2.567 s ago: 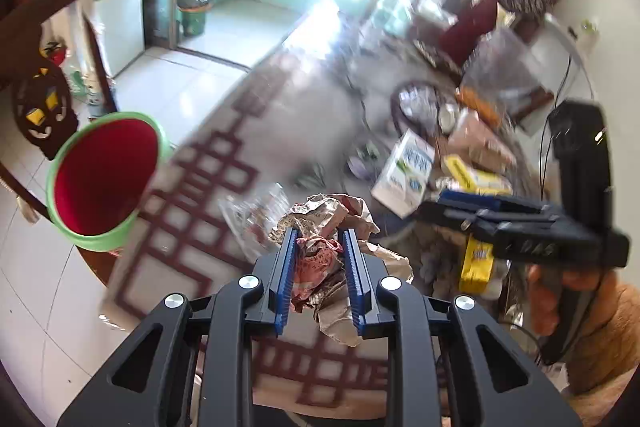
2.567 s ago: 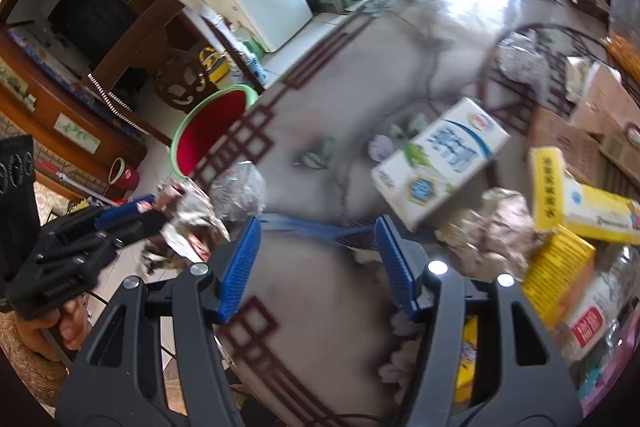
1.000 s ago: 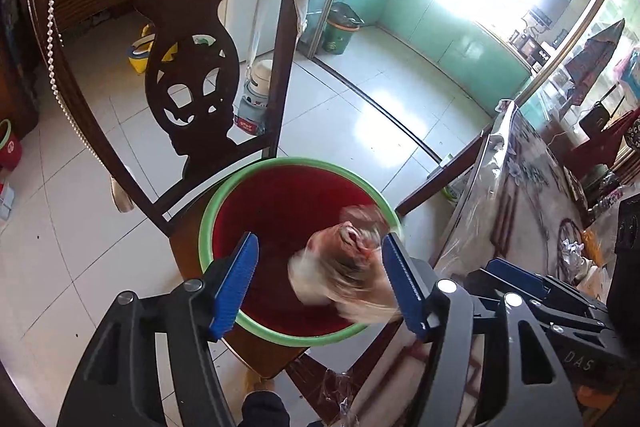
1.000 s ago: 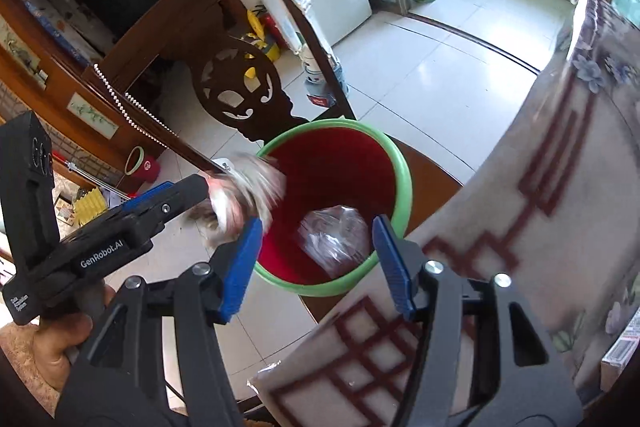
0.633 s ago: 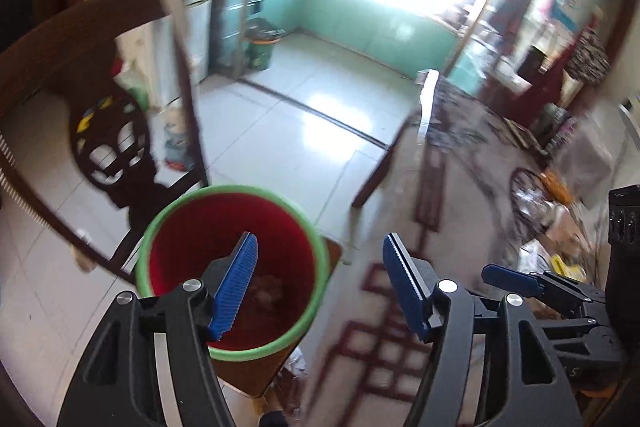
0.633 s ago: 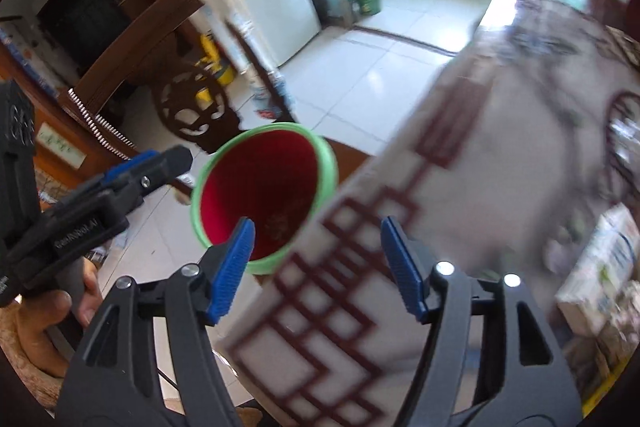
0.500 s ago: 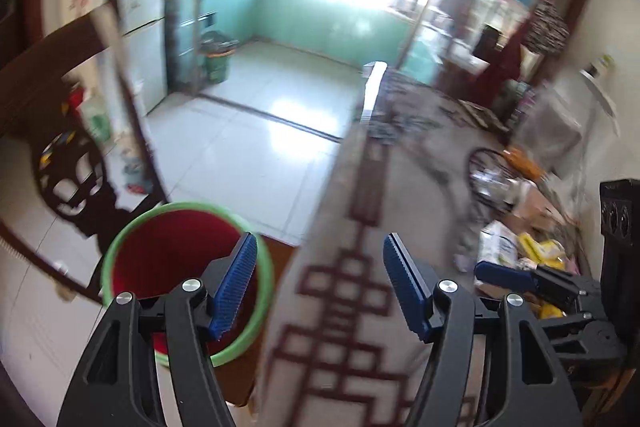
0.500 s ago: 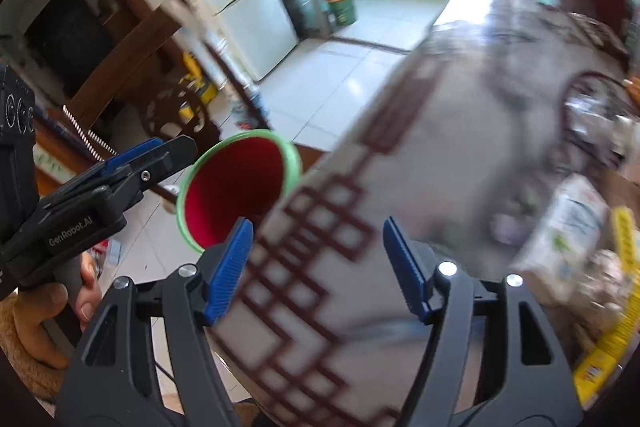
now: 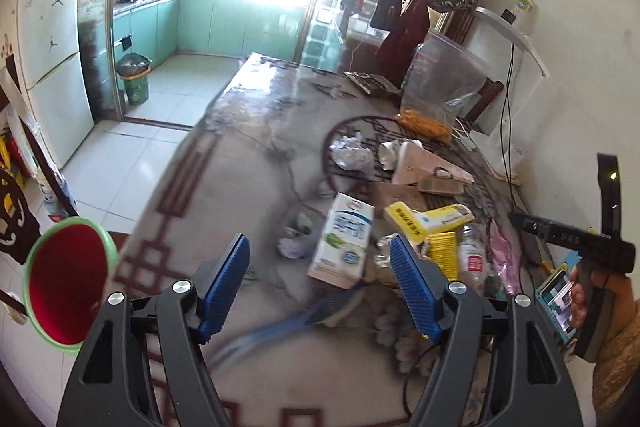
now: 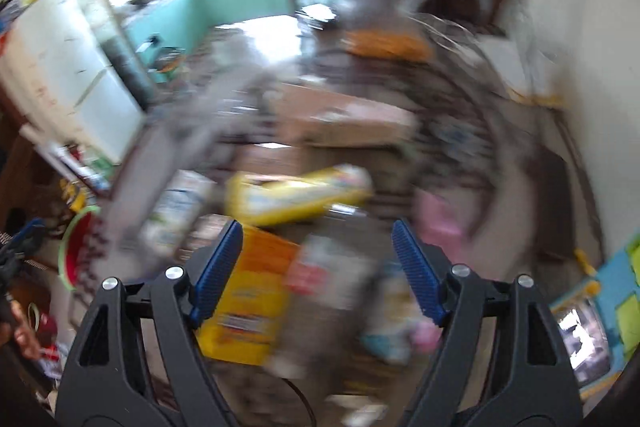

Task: Collect trash
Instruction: 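Move both open tools back over the trash on the table, then grasp the white milk carton with the left tool while the right tool grasps the pink plastic bag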

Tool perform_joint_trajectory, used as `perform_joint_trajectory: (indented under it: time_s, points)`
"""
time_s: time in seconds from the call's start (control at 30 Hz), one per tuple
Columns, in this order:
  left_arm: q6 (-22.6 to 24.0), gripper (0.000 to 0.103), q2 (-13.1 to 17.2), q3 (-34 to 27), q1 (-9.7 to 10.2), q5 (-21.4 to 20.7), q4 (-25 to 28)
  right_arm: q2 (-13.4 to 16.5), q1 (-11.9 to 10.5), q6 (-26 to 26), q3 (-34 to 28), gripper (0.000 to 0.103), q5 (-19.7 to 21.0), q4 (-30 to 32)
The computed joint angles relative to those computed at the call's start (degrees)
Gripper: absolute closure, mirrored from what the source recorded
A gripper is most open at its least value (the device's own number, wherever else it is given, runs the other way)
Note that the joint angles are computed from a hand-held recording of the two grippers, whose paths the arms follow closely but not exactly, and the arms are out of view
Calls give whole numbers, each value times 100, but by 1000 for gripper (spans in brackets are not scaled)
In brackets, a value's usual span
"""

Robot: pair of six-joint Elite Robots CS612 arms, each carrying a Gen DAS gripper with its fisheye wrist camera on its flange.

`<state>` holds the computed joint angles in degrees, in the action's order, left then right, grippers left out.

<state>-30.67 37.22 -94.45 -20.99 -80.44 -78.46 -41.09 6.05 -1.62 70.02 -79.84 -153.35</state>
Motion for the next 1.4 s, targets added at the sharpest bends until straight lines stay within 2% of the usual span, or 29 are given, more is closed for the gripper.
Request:
perform_joint_trajectory:
  time_s: [0.1, 0.33, 0.57, 0.7, 0.77, 1.07, 1.17, 1.27, 1.4]
  points:
    - [-96, 34, -66, 163, -120, 84, -3, 123, -218, 186, -75, 28, -18, 318]
    - [-315, 34, -224, 455, -257, 309, 132, 423, -446, 372, -327, 28, 250, 908]
    - [-483, 34, -358, 732, -261, 589, 402, 621, -450, 197, -604, 28, 144, 1344]
    - [-394, 34, -431, 986, -236, 681, 453, 647, -472, 110, -615, 35, 196, 1371]
    - [-319, 34, -481, 1188, -201, 628, 448, 660, -482, 23, -641, 41, 218, 1431]
    - [118, 34, -766, 2263, -31, 47, 430, 589, -510, -128, -628, 40, 312, 1432]
    - [320, 34, -843, 2536, -37, 25, 516, 516, -521, -138, -542, 39, 302, 1317]
    - [178, 49, -859, 2648, -10, -69, 552, 479, -527, -142, -488, 39, 253, 1253]
    - [112, 52, -810, 2469, -22, -91, 425, 484, -512, -193, -490, 39, 185, 1209]
